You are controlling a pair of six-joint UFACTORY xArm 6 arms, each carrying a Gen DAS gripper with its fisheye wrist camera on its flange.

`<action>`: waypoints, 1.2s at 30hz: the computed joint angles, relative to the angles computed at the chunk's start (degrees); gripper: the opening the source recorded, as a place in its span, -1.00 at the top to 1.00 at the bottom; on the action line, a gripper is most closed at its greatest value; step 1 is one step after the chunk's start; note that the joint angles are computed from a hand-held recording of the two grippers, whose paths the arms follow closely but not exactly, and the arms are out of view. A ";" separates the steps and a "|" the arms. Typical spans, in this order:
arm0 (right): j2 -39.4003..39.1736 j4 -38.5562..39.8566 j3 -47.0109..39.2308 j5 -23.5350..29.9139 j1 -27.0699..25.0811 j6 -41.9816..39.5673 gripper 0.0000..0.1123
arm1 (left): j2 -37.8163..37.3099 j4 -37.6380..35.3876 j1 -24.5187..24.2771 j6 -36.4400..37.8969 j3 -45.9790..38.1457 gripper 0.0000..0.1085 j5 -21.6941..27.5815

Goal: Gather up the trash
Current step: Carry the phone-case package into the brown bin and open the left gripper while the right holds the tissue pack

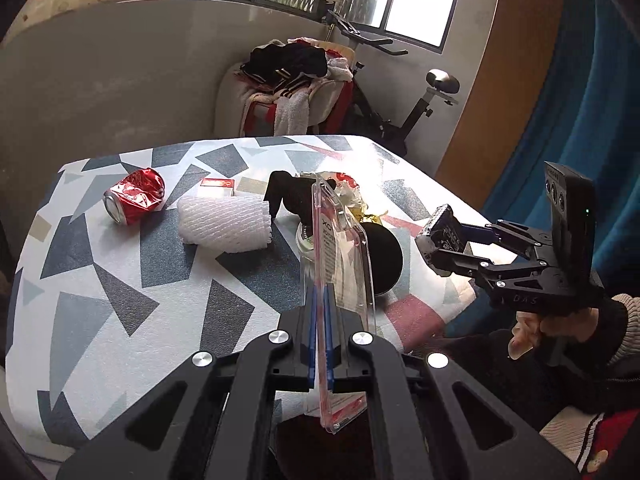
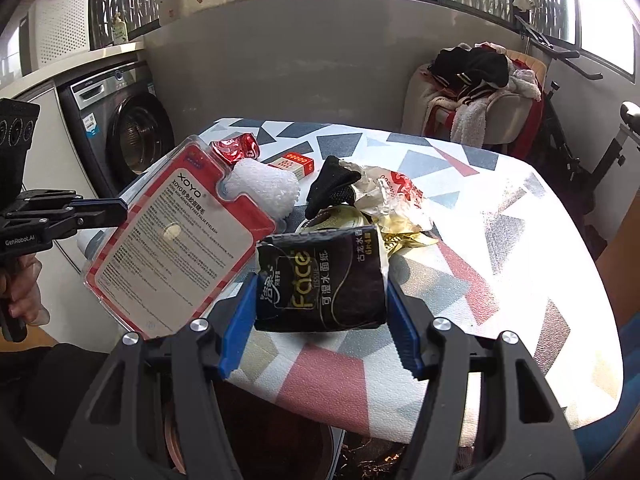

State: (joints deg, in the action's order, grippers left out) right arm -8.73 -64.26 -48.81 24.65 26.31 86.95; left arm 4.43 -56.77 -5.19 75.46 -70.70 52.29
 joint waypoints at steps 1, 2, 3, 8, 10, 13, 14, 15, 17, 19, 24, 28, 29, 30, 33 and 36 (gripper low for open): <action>-0.27 -0.03 0.22 0.11 0.16 0.10 -0.10 | -1.10 -0.35 0.27 0.37 1.47 0.93 0.28; -0.63 -0.09 0.54 0.33 0.46 0.32 -0.09 | -2.19 -0.66 0.49 0.71 2.94 0.93 0.42; -0.92 -0.11 0.82 0.49 0.68 0.47 -0.09 | -3.15 -0.98 0.77 0.97 4.31 0.93 0.67; -2.43 -0.15 2.47 1.17 1.64 1.36 -0.10 | -6.69 -2.49 1.83 1.93 9.74 0.93 1.94; -2.85 -0.14 3.03 1.49 2.05 1.68 -0.10 | -7.73 -2.86 1.84 2.30 11.48 0.93 1.87; -3.46 0.09 3.61 2.07 2.54 1.86 -0.10 | -8.83 -3.30 1.78 2.87 13.23 0.93 2.36; -3.66 0.11 3.80 2.23 2.65 1.97 -0.09 | -9.26 -3.14 1.57 3.21 13.86 0.93 2.27; -3.85 0.18 3.98 2.43 2.79 2.06 -0.10 | -9.54 -2.86 1.38 3.59 14.35 0.93 2.20; -4.23 0.36 4.38 2.62 2.86 2.10 -0.09 | -10.13 -2.23 0.86 4.53 15.44 0.93 1.60; -4.45 0.45 4.63 2.72 2.88 2.19 -0.10 | -10.18 -1.61 0.35 5.05 15.88 0.93 1.10; -4.50 0.55 4.74 3.08 3.29 2.43 -0.10 | -10.08 -0.91 -0.12 6.50 16.69 0.93 1.09; -4.52 0.73 4.84 3.20 3.46 2.36 -0.10 | -10.01 0.66 0.07 7.53 17.02 0.93 3.06; -4.54 0.71 4.88 3.15 3.45 2.40 -0.10 | -9.99 1.40 -0.05 7.99 17.23 0.93 3.09; -4.54 0.74 4.91 3.16 3.48 2.46 -0.10 | -10.01 2.39 -0.36 8.23 17.56 0.93 2.89; -4.51 0.74 5.02 3.12 3.53 2.64 -0.10 | -9.43 5.31 -1.42 8.99 18.58 0.93 1.19; -4.49 0.84 5.08 3.12 3.62 2.56 -0.10 | -8.73 8.06 -2.33 9.92 19.52 0.93 -0.55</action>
State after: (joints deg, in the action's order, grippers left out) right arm -13.22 -63.41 -43.73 27.77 29.93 89.50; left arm -4.29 -48.71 -7.51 85.38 -51.18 51.73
